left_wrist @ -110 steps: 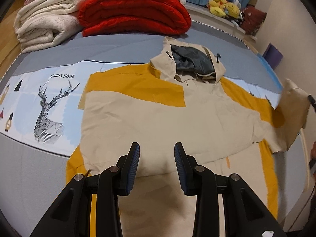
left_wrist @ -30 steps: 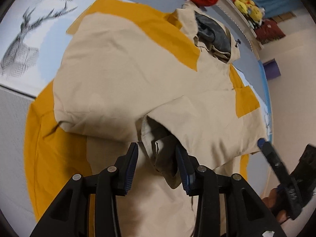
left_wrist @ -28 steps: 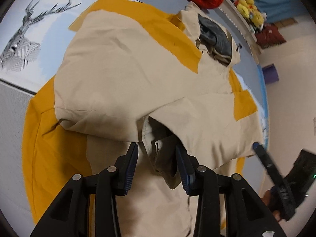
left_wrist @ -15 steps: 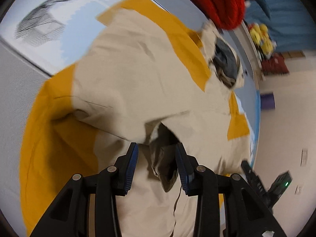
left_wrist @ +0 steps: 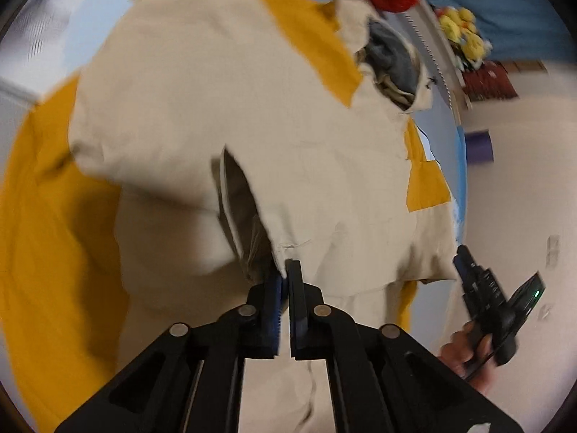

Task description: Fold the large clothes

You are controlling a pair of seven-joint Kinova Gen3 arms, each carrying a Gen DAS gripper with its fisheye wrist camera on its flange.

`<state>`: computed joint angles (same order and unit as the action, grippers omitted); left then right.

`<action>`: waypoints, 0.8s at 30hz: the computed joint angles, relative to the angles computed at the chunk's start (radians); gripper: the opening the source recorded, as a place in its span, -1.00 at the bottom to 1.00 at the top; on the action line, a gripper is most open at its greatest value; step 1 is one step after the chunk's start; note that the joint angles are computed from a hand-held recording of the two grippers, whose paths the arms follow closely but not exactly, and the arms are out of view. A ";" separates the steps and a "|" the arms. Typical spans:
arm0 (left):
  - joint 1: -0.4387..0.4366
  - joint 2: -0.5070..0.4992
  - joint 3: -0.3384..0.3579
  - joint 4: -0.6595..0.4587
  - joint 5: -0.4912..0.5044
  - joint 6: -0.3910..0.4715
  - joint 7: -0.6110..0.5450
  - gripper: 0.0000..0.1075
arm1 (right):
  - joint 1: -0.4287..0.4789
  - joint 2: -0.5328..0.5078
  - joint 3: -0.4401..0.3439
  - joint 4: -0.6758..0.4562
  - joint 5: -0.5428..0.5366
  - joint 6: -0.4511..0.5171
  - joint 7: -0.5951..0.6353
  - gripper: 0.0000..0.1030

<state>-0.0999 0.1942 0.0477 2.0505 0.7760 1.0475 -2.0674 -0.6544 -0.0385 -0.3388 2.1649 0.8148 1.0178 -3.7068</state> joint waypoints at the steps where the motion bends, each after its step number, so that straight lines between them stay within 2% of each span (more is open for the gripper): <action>1: -0.010 -0.025 0.013 0.007 -0.003 -0.034 -0.006 -0.99 | 0.003 -0.007 0.002 0.007 0.001 -0.003 -0.014 -0.43; 3: 0.004 -0.086 -0.005 0.001 -0.035 -0.115 0.005 -1.00 | 0.017 -0.023 -0.003 0.021 0.001 -0.010 -0.033 -0.43; 5: 0.045 -0.148 -0.057 -0.015 -0.107 -0.197 0.034 -1.00 | 0.091 -0.041 -0.051 0.038 -0.009 -0.039 -0.040 -0.43; 8: 0.035 -0.178 -0.057 0.009 -0.131 -0.292 0.073 -0.99 | 0.201 -0.078 -0.092 0.080 -0.043 -0.141 -0.039 -0.43; 11: -0.006 -0.124 -0.044 -0.001 -0.105 -0.254 0.078 -0.96 | 0.170 -0.098 0.011 0.131 -0.085 -0.263 -0.037 -0.43; 15: -0.009 -0.089 -0.062 0.001 -0.142 -0.249 0.202 -0.87 | 0.105 -0.091 0.177 0.198 -0.181 -0.426 -0.009 -0.43; 17: -0.021 -0.089 -0.059 0.004 -0.141 -0.253 0.220 -0.84 | 0.153 -0.086 0.177 0.228 -0.231 -0.498 0.019 -0.43; 18: -0.020 -0.092 -0.054 0.005 -0.143 -0.257 0.230 -0.82 | 0.196 -0.081 0.149 0.237 -0.254 -0.519 0.029 -0.43; 20: -0.031 -0.085 -0.054 0.002 -0.140 -0.243 0.230 -0.62 | 0.270 -0.072 0.101 0.248 -0.302 -0.551 0.065 -0.43; 24: -0.053 -0.032 -0.059 -0.001 -0.121 -0.199 0.265 -0.57 | 0.320 -0.058 0.120 0.294 -0.400 -0.663 0.153 -0.43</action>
<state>-0.1531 0.1625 -0.0117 2.0496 0.6548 0.8482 -1.8019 -0.3344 -0.0967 -0.2190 2.4585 0.4145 0.3547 -3.5534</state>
